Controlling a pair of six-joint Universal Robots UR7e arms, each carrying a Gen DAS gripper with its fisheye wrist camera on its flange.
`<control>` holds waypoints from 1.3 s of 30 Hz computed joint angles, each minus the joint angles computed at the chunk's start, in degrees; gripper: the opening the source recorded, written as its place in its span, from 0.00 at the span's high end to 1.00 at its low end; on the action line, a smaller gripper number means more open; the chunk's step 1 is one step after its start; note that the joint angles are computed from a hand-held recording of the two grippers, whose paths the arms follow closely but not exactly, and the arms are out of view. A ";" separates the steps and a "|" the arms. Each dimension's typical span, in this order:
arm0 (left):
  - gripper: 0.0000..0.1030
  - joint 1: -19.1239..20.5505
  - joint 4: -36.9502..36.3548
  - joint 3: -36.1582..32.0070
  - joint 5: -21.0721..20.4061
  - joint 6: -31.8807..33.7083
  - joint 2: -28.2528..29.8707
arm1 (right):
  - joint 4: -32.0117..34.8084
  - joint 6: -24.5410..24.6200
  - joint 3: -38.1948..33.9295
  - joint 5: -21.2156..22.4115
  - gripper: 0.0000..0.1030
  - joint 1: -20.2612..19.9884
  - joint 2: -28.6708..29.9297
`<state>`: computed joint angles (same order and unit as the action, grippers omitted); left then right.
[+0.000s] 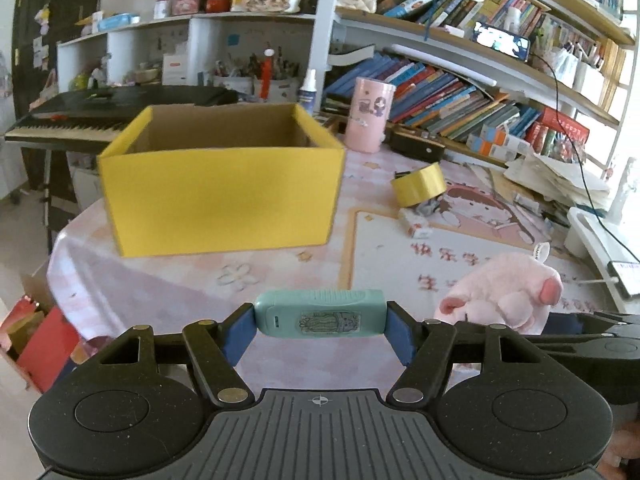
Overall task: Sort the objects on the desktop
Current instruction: 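Carry the eraser and plush pig in both grippers over the yellow box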
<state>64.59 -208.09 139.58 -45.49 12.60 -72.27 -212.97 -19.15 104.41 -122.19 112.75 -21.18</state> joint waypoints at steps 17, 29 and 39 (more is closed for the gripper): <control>0.33 2.29 0.54 5.89 3.29 -1.02 -10.33 | 6.56 3.17 -2.59 2.55 0.22 5.09 4.40; 0.33 4.08 -1.14 6.14 3.47 0.17 -12.62 | 9.37 1.87 -6.05 3.44 0.22 7.00 6.57; 0.33 4.29 -6.95 4.03 3.01 6.59 -11.50 | 9.16 -0.41 -9.52 3.96 0.22 7.72 7.90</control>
